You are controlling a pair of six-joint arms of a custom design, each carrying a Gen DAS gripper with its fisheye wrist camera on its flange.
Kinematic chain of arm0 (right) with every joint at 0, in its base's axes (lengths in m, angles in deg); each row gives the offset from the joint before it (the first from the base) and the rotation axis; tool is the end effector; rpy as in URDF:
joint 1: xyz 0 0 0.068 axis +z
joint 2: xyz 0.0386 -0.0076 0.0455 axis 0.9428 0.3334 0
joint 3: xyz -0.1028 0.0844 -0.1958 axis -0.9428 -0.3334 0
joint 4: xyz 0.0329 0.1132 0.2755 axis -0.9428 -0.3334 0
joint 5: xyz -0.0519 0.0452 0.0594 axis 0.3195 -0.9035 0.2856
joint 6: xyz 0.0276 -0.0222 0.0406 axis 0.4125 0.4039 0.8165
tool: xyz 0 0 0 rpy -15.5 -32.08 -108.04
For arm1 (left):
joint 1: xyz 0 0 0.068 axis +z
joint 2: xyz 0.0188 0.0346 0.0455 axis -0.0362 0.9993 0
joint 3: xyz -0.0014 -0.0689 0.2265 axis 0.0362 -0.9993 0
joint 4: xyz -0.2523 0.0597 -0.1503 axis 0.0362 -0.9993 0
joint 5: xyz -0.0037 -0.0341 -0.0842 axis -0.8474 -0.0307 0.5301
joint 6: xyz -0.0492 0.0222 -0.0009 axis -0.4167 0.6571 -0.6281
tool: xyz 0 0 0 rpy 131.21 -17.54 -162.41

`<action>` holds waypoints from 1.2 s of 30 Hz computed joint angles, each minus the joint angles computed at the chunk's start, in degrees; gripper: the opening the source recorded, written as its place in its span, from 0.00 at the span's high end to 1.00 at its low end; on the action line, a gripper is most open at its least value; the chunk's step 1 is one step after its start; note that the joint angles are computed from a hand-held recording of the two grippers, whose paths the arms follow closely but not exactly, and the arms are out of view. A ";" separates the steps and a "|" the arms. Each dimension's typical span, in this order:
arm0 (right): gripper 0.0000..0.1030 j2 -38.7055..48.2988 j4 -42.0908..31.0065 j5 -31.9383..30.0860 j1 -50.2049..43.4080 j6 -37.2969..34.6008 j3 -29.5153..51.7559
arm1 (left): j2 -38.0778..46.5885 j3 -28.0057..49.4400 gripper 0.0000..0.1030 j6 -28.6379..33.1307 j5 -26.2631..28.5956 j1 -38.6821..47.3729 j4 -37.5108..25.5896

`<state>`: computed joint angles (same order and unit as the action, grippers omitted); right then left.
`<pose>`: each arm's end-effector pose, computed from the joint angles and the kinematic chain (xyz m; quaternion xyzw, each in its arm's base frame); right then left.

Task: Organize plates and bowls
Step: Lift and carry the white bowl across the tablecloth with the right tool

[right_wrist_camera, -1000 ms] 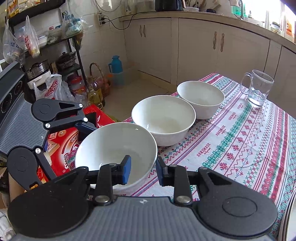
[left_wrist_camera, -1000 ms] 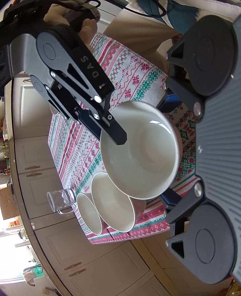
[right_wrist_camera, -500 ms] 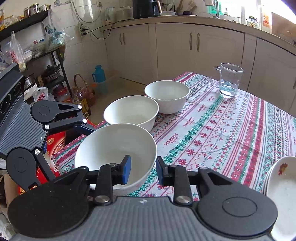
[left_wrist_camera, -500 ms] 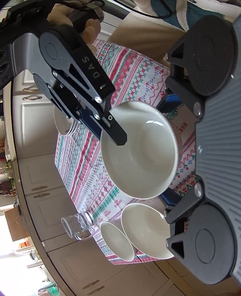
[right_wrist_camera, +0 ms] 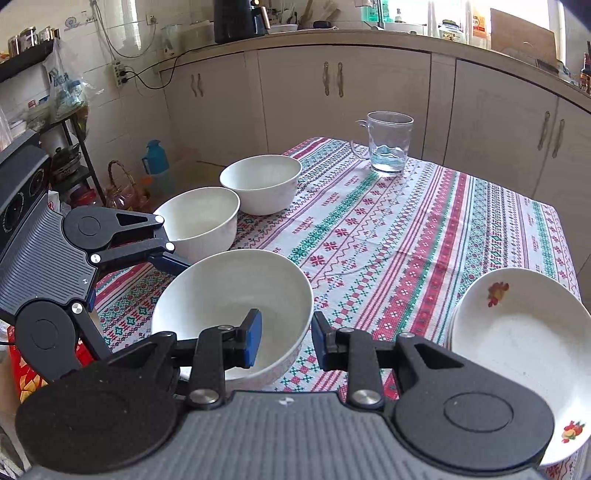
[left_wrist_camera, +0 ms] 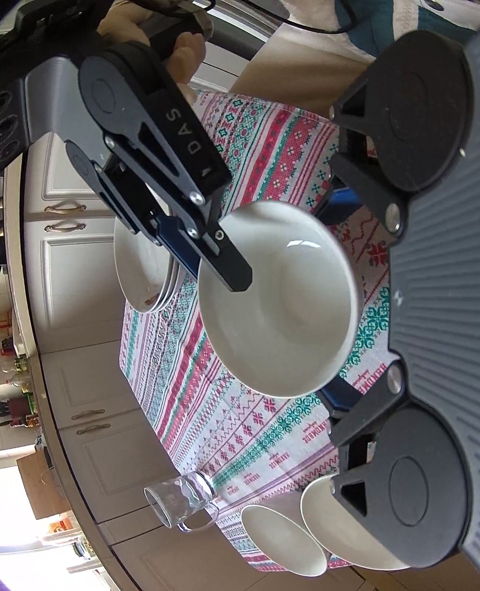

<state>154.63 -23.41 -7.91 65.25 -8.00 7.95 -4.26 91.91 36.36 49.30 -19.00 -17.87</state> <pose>0.3164 -0.0065 0.0708 -0.3861 0.8344 0.2052 0.3354 0.2423 -0.0784 0.0311 0.2850 0.8727 -0.0594 0.3920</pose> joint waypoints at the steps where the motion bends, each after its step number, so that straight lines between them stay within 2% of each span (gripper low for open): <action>1: 0.67 0.14 0.02 0.09 -0.26 0.04 0.09 | 0.76 0.62 0.16 -0.18 0.17 -0.12 0.04; 12: 0.66 2.48 -0.07 0.42 -1.58 -0.06 1.79 | 5.03 3.64 0.16 -0.72 0.59 -0.59 0.65; 30: 0.65 5.58 0.71 0.80 -1.33 1.37 3.33 | 5.90 4.35 0.16 -1.15 0.46 -0.76 0.08; 36: 0.59 6.59 0.48 0.05 -0.99 1.13 3.77 | 5.90 3.94 0.16 -1.59 0.80 -0.30 0.55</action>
<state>161.22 -22.93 -7.86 64.25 -6.87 11.72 1.64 95.84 34.77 50.10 -19.31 -17.32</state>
